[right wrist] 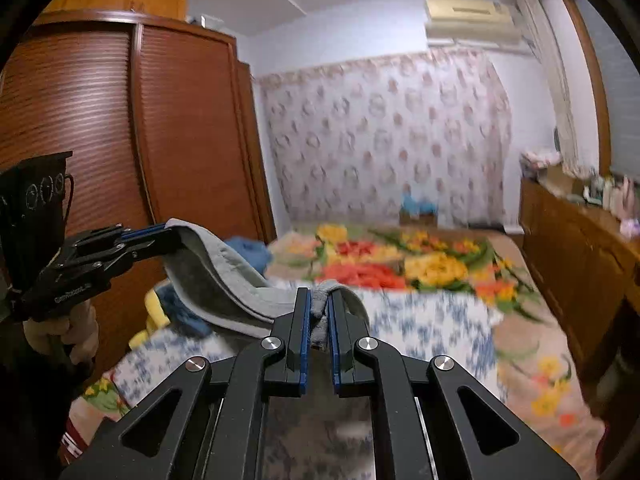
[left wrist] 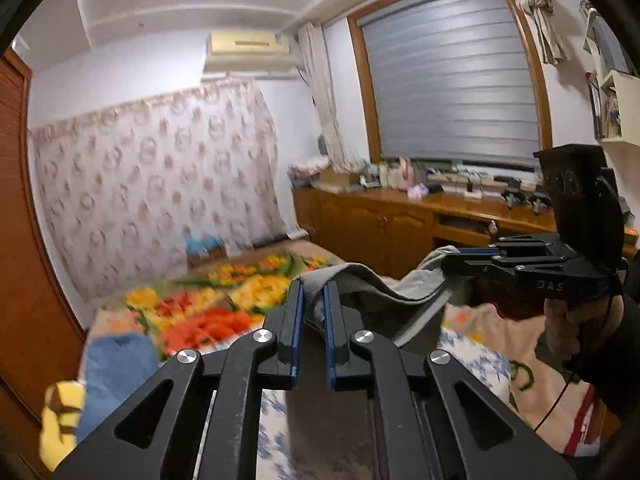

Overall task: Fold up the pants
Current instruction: 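Lift the held pants end with both tools and carry it over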

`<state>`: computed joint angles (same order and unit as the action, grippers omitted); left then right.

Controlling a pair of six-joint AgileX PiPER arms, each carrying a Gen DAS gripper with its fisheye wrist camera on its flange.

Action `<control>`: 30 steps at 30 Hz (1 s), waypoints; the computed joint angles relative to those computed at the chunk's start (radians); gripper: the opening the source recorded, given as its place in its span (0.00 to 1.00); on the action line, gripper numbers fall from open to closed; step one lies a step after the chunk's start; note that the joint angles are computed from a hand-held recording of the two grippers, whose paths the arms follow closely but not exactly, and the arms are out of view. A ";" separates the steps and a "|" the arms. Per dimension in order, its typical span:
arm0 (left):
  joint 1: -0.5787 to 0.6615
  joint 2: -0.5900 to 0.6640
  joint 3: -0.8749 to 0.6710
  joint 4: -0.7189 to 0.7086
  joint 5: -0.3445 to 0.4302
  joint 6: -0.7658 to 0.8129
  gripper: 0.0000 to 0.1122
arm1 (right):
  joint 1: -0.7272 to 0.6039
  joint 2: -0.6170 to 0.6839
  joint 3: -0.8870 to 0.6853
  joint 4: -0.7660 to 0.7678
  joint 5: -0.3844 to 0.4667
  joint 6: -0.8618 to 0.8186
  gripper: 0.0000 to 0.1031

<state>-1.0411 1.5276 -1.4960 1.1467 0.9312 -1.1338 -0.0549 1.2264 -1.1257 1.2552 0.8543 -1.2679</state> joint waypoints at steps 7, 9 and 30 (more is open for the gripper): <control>0.080 -0.041 0.043 -0.020 -0.014 -0.006 0.09 | 0.047 0.051 -0.114 -0.030 0.008 0.058 0.08; 0.139 -0.030 0.077 -0.034 -0.057 -0.028 0.09 | 0.080 0.117 -0.152 -0.052 -0.015 0.070 0.08; 0.260 0.028 0.403 0.061 -0.153 -0.295 0.09 | 0.411 0.551 -0.590 -0.648 -0.131 0.558 0.07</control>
<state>-0.7808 1.5556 -1.0934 1.2078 0.7781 -1.4290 0.3559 1.7772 -1.7158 0.6072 0.7233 -0.7096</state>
